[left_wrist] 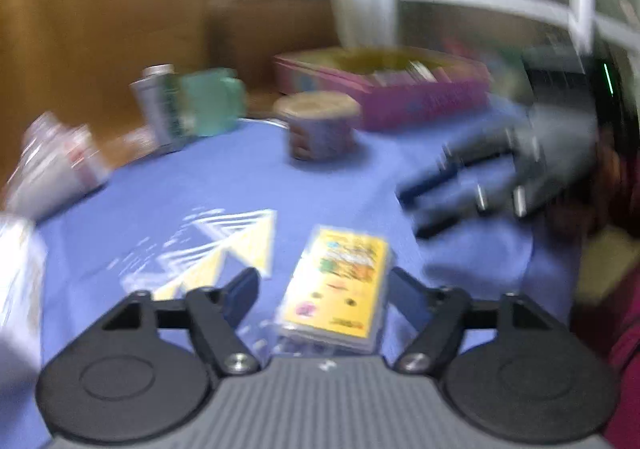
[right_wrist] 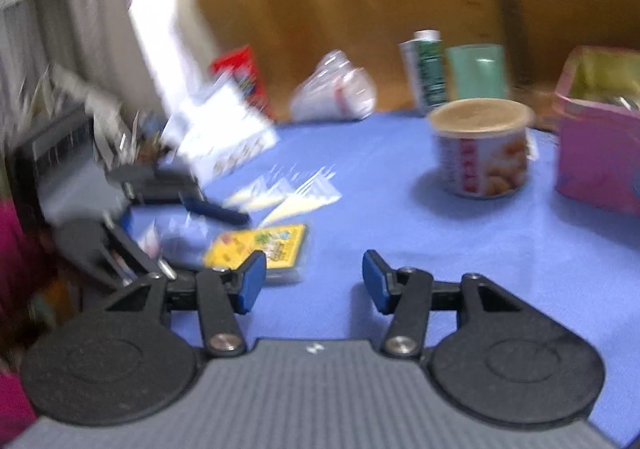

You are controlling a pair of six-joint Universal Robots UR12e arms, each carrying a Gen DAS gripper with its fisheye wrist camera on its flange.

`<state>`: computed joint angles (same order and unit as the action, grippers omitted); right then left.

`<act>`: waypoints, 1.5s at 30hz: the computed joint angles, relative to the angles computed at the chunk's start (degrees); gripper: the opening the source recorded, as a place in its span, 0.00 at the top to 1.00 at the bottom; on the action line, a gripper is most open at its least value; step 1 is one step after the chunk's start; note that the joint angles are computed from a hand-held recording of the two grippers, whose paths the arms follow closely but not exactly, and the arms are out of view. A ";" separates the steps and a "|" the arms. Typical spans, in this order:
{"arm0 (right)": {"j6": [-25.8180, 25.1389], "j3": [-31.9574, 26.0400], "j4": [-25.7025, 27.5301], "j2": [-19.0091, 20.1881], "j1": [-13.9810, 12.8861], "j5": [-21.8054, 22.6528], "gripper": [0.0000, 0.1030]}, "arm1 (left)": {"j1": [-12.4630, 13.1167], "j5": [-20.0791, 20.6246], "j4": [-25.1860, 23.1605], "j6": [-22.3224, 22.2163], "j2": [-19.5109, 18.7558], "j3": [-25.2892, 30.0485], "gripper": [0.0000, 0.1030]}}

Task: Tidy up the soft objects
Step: 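Lift the yellow card box off the table with the left gripper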

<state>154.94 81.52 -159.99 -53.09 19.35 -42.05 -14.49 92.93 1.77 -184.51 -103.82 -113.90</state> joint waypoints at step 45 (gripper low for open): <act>-13.29 1.88 1.27 -1.69 2.38 -5.63 0.53 | 3.39 -7.34 4.39 -42.04 1.77 -3.58 0.08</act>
